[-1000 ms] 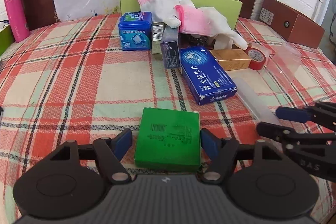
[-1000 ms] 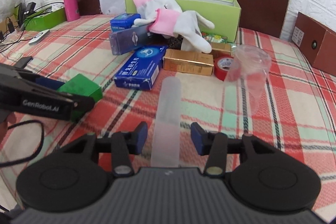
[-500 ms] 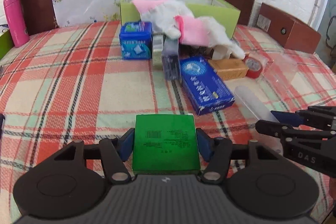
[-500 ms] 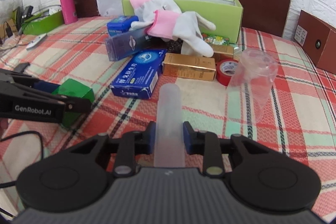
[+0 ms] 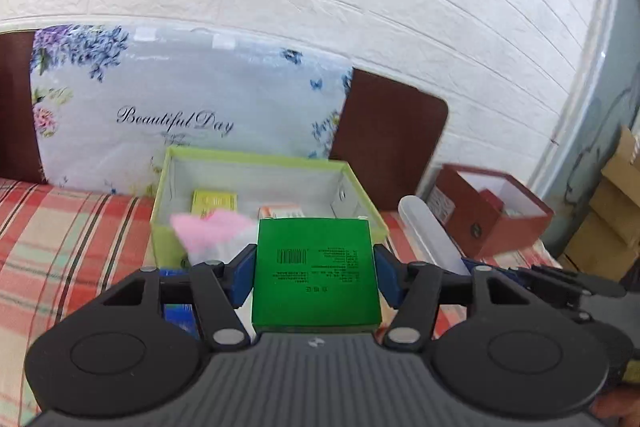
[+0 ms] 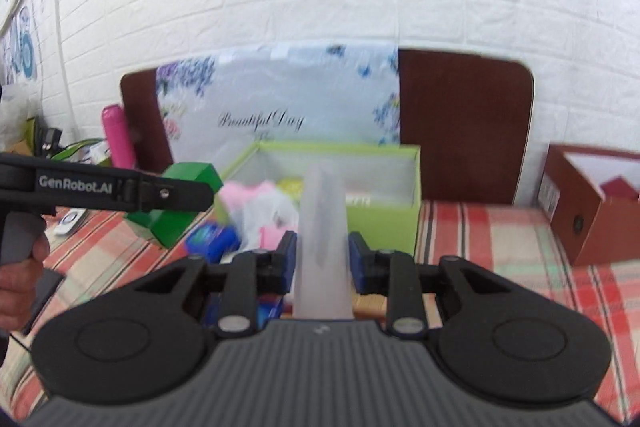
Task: Organize objects
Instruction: 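Carry the green box and tube into the lime-green box and release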
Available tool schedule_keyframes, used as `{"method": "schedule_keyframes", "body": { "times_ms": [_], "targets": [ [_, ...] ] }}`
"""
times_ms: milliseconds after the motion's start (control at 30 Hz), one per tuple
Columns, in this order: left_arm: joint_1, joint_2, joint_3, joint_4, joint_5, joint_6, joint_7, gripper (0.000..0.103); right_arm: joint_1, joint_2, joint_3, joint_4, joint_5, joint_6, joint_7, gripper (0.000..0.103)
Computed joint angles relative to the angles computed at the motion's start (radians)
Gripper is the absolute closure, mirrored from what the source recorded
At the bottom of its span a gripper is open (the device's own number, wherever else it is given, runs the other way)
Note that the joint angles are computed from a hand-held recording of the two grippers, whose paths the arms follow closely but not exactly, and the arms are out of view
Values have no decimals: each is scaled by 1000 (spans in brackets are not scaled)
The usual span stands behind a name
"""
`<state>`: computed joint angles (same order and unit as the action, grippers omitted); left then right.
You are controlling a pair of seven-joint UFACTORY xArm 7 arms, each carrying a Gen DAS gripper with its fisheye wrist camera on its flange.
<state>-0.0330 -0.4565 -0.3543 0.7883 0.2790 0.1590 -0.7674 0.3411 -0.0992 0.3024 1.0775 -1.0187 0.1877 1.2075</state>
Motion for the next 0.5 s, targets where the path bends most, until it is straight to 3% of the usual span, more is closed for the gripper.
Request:
{"method": "schedule_keyframes", "body": {
  "times_ms": [100,233,367,500],
  "targets": [
    [169,118,-118,135,124,10,-102,40,6,115,-24,140,-34,24,-8,77],
    [233,311,-149,309,274,57,-217,40,48,285,-74,323,7,66,-93,77],
    [225,482,-133,450,442,103,-306,40,79,449,-111,485,84,98,-182,77],
    [169,593,-79,537,497,144,-289,40,96,586,-135,626,178,133,-289,77]
  ]
}}
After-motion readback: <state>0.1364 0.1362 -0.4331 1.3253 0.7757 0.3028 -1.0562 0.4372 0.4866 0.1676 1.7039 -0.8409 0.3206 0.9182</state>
